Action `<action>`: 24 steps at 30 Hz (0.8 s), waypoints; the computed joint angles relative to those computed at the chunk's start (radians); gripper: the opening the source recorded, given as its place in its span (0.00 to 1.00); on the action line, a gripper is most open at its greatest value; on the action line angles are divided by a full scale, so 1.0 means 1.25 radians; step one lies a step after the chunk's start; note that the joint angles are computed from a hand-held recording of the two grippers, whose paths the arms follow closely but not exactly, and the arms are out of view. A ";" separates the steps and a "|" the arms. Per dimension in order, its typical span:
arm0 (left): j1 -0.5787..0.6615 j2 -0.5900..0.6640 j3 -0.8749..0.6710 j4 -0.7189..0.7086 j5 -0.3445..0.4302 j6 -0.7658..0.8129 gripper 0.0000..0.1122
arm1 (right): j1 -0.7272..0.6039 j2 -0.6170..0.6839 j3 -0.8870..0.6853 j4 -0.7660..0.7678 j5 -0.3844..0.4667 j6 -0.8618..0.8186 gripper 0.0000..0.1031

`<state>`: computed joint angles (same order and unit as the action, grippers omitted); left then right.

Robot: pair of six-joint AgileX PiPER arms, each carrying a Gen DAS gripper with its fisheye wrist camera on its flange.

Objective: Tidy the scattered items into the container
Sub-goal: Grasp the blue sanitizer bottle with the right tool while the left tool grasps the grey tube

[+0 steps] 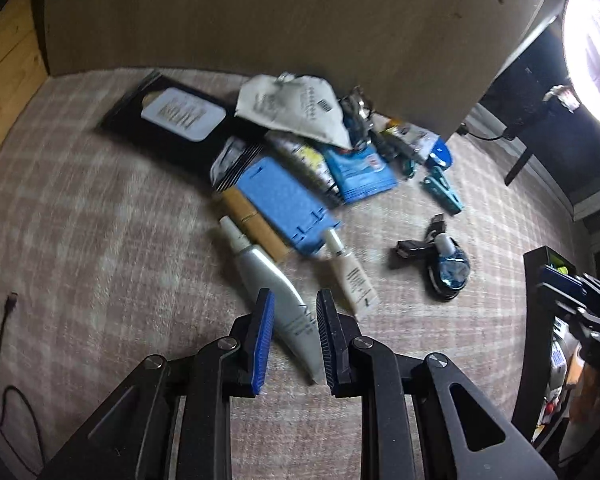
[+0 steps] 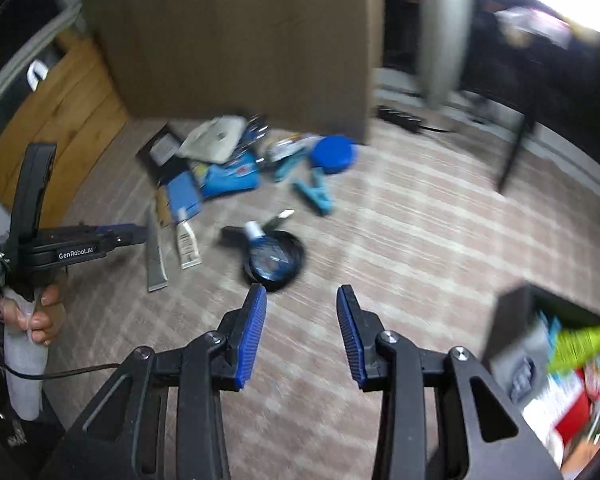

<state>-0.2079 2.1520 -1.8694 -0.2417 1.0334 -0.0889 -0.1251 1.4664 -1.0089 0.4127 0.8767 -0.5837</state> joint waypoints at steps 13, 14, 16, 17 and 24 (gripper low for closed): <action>-0.019 0.052 -0.054 0.048 0.013 -0.039 0.19 | 0.105 0.183 -0.083 -0.020 -0.040 -0.012 0.29; -0.020 0.055 -0.060 0.050 0.018 -0.042 0.20 | 0.106 0.189 -0.085 -0.021 -0.042 -0.012 0.29; -0.023 0.059 -0.064 0.061 0.026 -0.049 0.21 | 0.105 0.201 -0.090 -0.017 -0.040 -0.016 0.29; -0.025 0.058 -0.061 0.067 0.025 -0.054 0.24 | 0.105 0.205 -0.090 -0.015 -0.040 -0.016 0.29; -0.055 0.076 -0.084 0.125 0.031 -0.079 0.30 | 0.103 0.225 -0.094 -0.007 -0.047 -0.025 0.27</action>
